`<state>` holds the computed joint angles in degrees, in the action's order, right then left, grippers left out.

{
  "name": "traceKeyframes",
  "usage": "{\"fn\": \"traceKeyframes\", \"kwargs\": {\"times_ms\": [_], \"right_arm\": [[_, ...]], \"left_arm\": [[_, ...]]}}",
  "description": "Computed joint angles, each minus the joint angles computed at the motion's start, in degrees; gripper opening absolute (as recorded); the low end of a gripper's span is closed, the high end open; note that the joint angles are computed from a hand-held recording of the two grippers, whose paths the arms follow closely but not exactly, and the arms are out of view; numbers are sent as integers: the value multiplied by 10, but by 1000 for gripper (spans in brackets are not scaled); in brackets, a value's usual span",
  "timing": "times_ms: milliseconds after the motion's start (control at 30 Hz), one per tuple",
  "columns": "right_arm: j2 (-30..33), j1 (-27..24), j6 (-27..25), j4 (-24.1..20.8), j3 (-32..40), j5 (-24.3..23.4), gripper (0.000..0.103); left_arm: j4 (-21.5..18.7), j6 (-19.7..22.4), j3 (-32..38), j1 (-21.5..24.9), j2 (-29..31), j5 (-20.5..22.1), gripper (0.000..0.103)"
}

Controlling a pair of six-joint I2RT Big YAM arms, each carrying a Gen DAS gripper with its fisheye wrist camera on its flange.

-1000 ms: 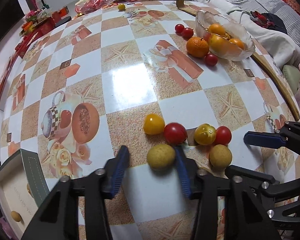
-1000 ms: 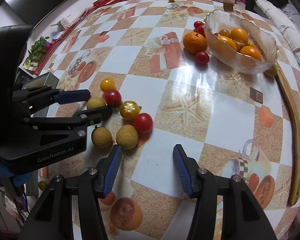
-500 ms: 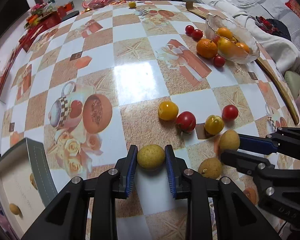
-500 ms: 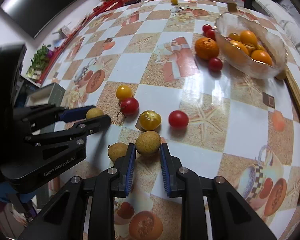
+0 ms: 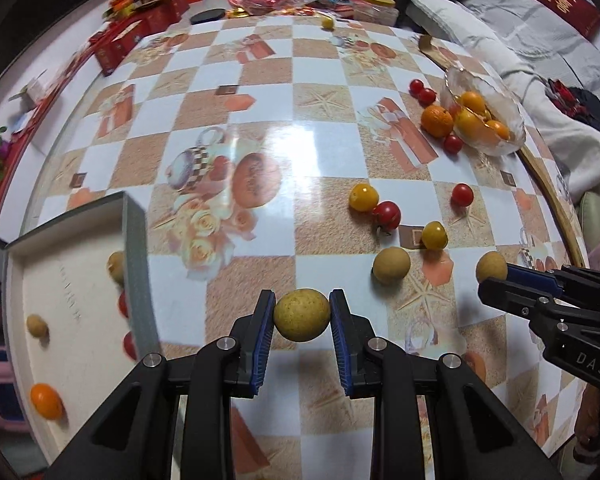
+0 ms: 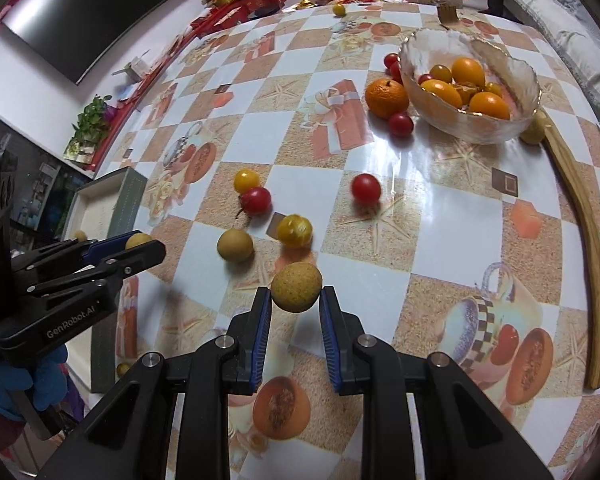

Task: Organize fruits
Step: 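Carry both held brown fruits over the white tray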

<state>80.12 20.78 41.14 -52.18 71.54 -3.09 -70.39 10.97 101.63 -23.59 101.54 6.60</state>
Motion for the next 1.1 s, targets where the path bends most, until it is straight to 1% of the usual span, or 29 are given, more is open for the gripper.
{"fn": "traceKeyframes", "kwargs": {"times_ms": [100,200,333,433,500,633,833,1000,1033,1100], "right_arm": [[0,6,-8,-11,9,0,27],[8,18,-10,-20,27,6,27],[28,37,-3,-29,61,20,27],[55,55,7,-40,101,30,27],[81,70,10,-51,138,39,27],[133,92,17,-65,207,42,27],[225,114,12,-90,326,17,27],[304,118,1,-132,442,-1,27],[325,118,-2,-147,472,-3,27],[349,116,-2,-162,505,-11,27]], "left_arm": [[5,-10,-14,12,-16,-2,29],[4,-9,-22,29,-27,-6,29],[0,8,-25,64,-34,0,29],[-9,26,-18,92,-31,4,29],[-12,38,-11,111,-26,8,29],[-28,57,20,149,-5,11,29],[-40,65,75,190,36,13,29],[-57,67,140,203,85,7,29],[-60,67,154,204,95,5,29],[-65,69,177,205,114,0,29]]}}
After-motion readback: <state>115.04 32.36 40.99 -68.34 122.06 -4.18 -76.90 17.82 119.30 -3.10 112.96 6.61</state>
